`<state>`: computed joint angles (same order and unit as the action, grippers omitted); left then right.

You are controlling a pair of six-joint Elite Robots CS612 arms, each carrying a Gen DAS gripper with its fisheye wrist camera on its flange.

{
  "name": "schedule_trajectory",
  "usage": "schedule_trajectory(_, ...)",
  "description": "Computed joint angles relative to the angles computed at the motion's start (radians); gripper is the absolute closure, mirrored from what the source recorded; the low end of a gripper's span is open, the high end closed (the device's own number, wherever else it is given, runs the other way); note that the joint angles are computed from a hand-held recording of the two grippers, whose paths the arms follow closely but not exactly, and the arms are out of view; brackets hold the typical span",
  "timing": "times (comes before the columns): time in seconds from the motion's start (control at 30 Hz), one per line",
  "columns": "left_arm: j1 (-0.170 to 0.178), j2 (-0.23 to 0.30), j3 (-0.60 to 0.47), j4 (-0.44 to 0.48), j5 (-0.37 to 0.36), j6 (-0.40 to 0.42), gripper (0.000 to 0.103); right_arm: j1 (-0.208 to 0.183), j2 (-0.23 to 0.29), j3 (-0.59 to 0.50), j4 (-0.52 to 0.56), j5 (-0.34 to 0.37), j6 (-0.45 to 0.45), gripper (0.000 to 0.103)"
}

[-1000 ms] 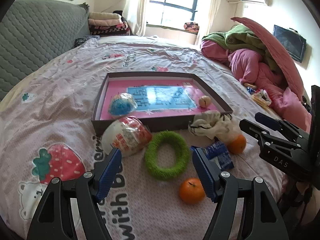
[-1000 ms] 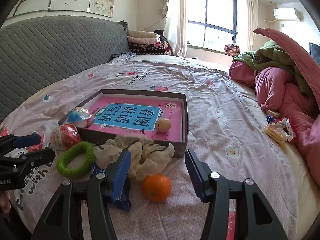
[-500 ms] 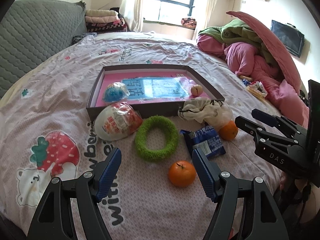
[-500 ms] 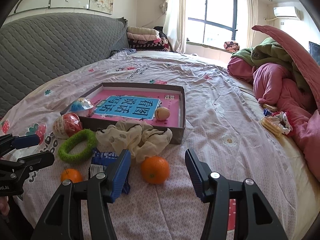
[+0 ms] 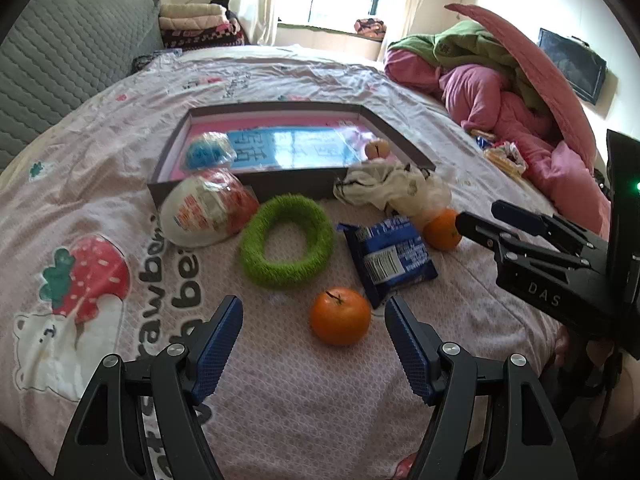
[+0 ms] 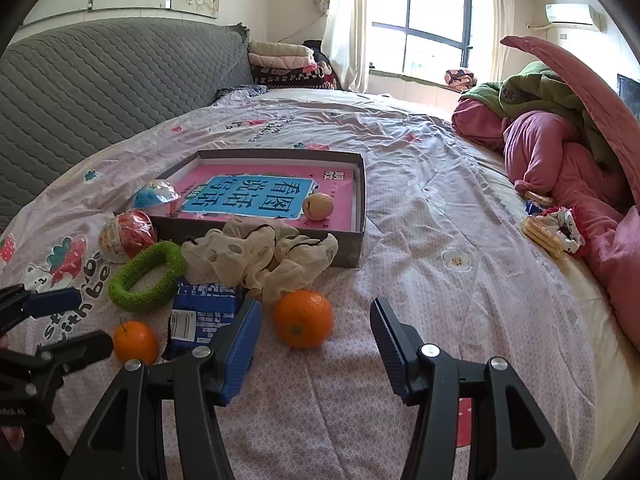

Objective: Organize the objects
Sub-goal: 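Withdraw both grippers from the box and move them toward the two oranges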

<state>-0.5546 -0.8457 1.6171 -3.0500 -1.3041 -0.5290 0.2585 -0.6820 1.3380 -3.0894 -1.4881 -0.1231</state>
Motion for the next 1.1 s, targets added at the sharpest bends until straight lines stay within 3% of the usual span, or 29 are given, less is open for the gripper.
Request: schedule_trajectory(1.1, 0.008, 0.039, -0.044, 0.063, -0.045, -0.024, 0.028, -0.007, 0.022, -0.040, 0.115, 0.031, 0.057, 0.047)
